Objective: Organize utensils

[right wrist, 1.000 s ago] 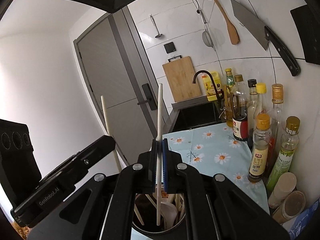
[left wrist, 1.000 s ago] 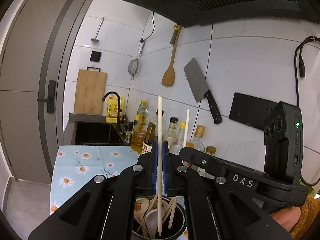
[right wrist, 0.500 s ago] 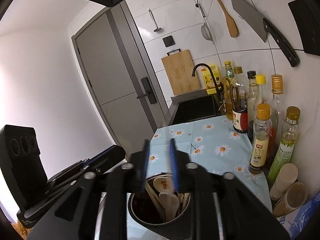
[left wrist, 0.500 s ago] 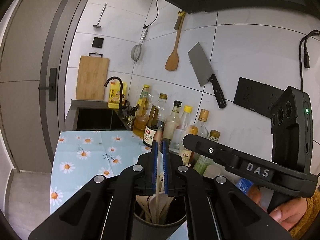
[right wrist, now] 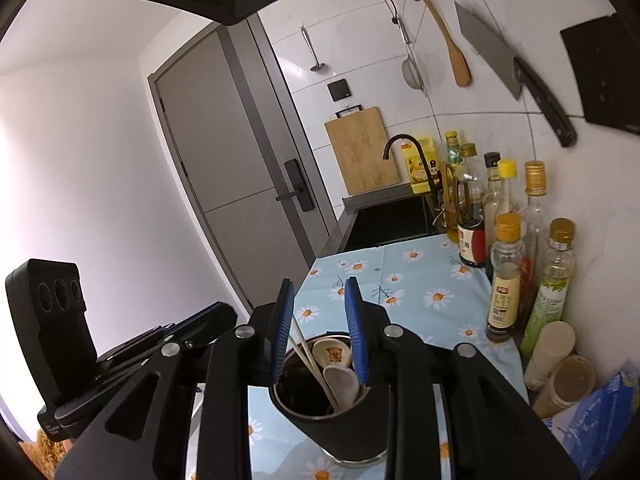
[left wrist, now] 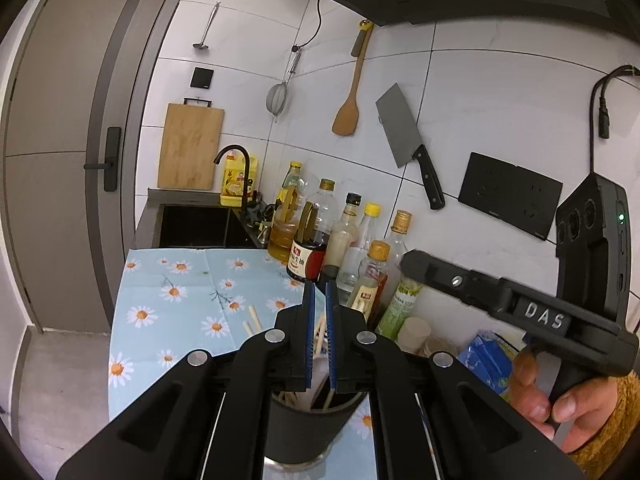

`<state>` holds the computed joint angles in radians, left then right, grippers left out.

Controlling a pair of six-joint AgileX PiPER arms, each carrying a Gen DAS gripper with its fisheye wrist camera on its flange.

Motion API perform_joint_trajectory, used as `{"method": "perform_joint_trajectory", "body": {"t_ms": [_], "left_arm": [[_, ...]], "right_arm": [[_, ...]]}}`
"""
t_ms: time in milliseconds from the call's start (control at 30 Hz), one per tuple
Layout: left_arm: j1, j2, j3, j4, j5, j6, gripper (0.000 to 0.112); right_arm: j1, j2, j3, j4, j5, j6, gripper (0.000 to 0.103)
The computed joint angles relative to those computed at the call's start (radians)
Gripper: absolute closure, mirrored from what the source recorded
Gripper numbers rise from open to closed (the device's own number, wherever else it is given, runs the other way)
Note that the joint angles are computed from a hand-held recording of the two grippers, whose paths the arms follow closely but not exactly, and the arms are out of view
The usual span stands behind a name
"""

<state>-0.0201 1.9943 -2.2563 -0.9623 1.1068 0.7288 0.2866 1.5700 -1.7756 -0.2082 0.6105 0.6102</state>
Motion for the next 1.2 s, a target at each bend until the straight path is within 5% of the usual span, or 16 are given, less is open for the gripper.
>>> {"method": "perform_joint_trajectory", "body": {"t_ms": [67, 267, 367, 500, 600, 733, 833, 933, 1200], "left_arm": [[0.012, -0.036, 0.059, -0.013, -0.001, 0.021, 0.089], [0.045, -0.155, 0.223, -0.030, 0.022, 0.073, 0.089], [0.055, -0.242, 0.338, -0.023, -0.008, 0.110, 0.073], [0.062, -0.342, 0.471, -0.004, -0.031, 0.130, 0.068], [0.063, -0.429, 0.588, 0.009, -0.076, 0.143, 0.051], [0.061, -0.531, 0.707, 0.046, -0.111, 0.129, 0.047], [0.051, -0.614, 0.794, 0.088, -0.153, 0.113, 0.028], [0.036, -0.684, 0.864, 0.150, -0.180, 0.059, 0.017], [-0.008, -0.868, 1.041, 0.318, -0.215, -0.089, 0.016]], "right_arm": [[0.011, -0.034, 0.031, -0.019, 0.009, 0.018, 0.074], [0.035, -0.130, 0.117, -0.029, 0.042, 0.019, 0.065], [0.067, -0.190, 0.172, -0.079, 0.067, 0.041, 0.060], [0.100, -0.272, 0.253, -0.124, 0.086, 0.079, 0.043], [0.149, -0.326, 0.303, -0.203, 0.124, 0.115, 0.034], [0.191, -0.397, 0.365, -0.243, 0.153, 0.123, 0.019], [0.207, -0.454, 0.414, -0.231, 0.159, 0.117, 0.005], [0.256, -0.494, 0.447, -0.266, 0.222, 0.161, 0.005], [0.536, -0.613, 0.580, -0.505, 0.405, 0.374, 0.005]]}}
